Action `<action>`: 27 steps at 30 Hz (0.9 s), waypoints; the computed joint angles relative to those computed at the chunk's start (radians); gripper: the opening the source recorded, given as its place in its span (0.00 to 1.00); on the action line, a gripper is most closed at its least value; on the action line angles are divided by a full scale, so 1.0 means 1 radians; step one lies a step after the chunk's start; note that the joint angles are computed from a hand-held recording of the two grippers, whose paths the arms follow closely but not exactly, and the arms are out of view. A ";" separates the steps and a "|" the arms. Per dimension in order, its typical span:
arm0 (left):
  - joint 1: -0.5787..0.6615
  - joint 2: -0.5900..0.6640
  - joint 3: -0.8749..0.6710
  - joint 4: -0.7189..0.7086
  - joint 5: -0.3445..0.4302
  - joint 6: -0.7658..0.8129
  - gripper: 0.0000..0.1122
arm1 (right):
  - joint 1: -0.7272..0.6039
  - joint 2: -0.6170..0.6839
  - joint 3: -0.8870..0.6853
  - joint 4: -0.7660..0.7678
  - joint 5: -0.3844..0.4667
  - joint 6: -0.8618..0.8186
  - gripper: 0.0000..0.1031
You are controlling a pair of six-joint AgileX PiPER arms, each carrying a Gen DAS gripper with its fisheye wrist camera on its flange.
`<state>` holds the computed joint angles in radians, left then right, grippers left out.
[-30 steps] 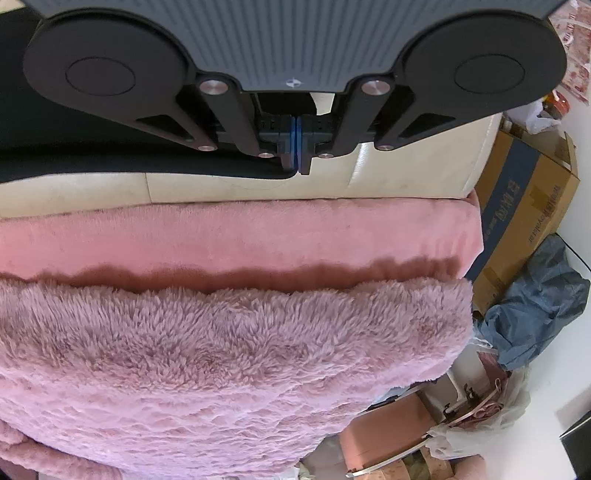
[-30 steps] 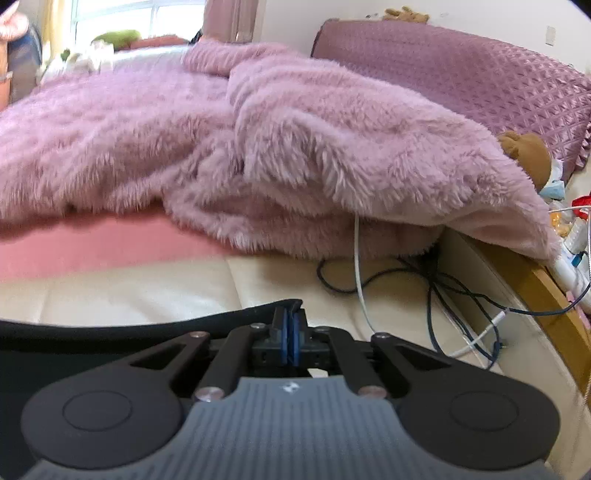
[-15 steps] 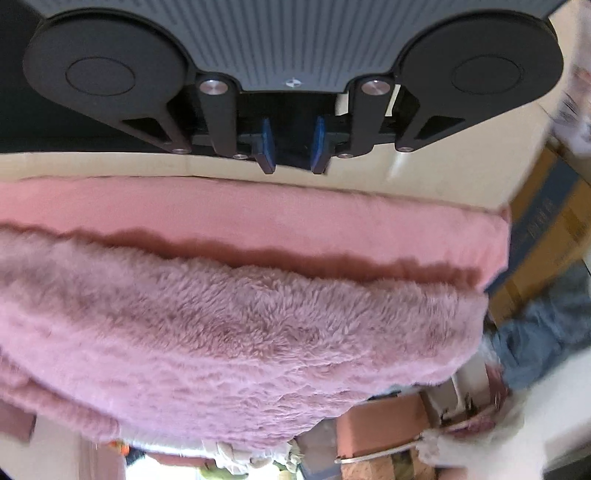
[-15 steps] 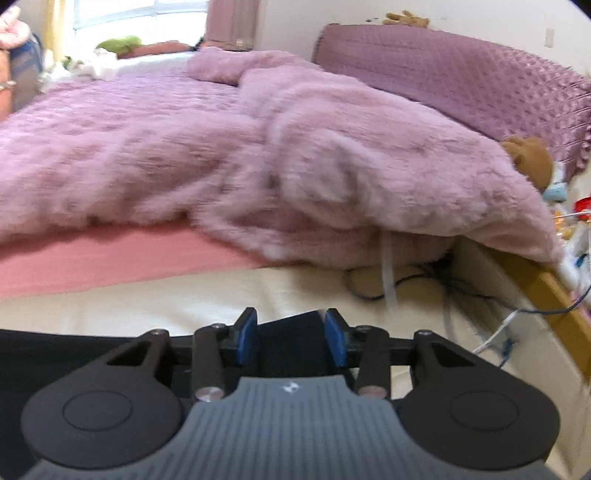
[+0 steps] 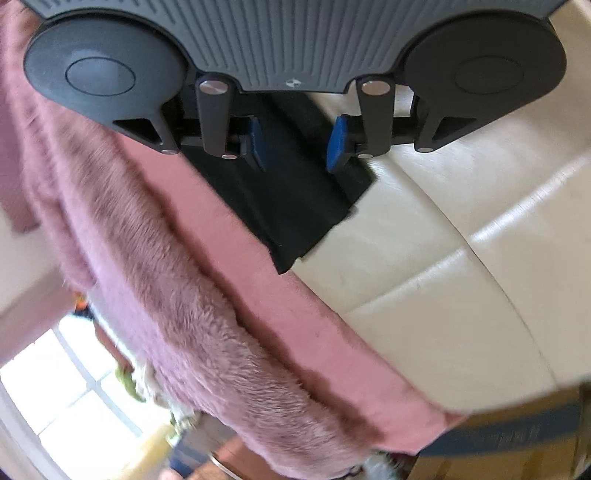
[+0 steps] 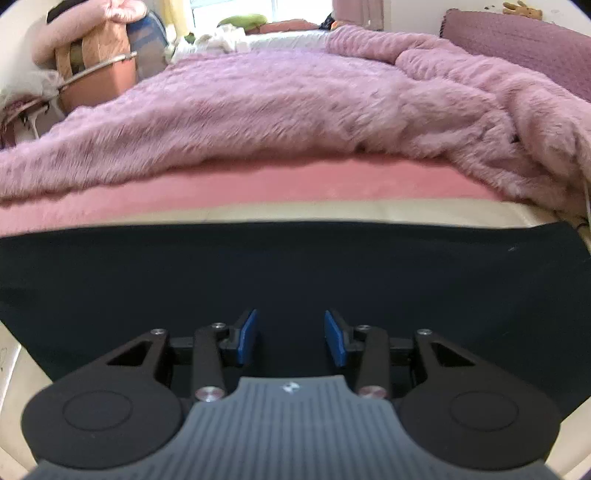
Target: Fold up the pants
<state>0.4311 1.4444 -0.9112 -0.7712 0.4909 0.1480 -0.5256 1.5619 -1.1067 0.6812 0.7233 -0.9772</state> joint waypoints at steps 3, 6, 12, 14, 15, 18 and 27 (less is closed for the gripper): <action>-0.030 0.046 -0.031 0.083 -0.030 -0.131 0.35 | 0.046 -0.015 0.031 -0.044 -0.035 0.075 0.35; -0.037 0.068 -0.026 0.091 -0.055 -0.165 0.21 | 0.063 -0.017 0.038 -0.080 -0.052 0.119 0.36; -0.085 -0.026 0.002 0.233 -0.117 -0.256 0.00 | 0.070 0.015 -0.011 -0.142 -0.013 0.152 0.36; -0.082 -0.040 -0.017 0.320 -0.071 -0.306 0.00 | 0.069 0.026 -0.025 -0.149 -0.004 0.160 0.36; -0.081 -0.029 -0.023 0.354 -0.057 -0.319 0.00 | 0.070 0.029 -0.028 -0.153 -0.002 0.163 0.36; -0.071 0.024 -0.033 0.407 -0.025 -0.354 0.00 | 0.076 0.032 -0.032 -0.167 -0.003 0.182 0.36; -0.064 -0.069 0.045 0.425 -0.054 -0.480 0.50 | 0.095 0.028 -0.059 -0.225 0.022 0.247 0.36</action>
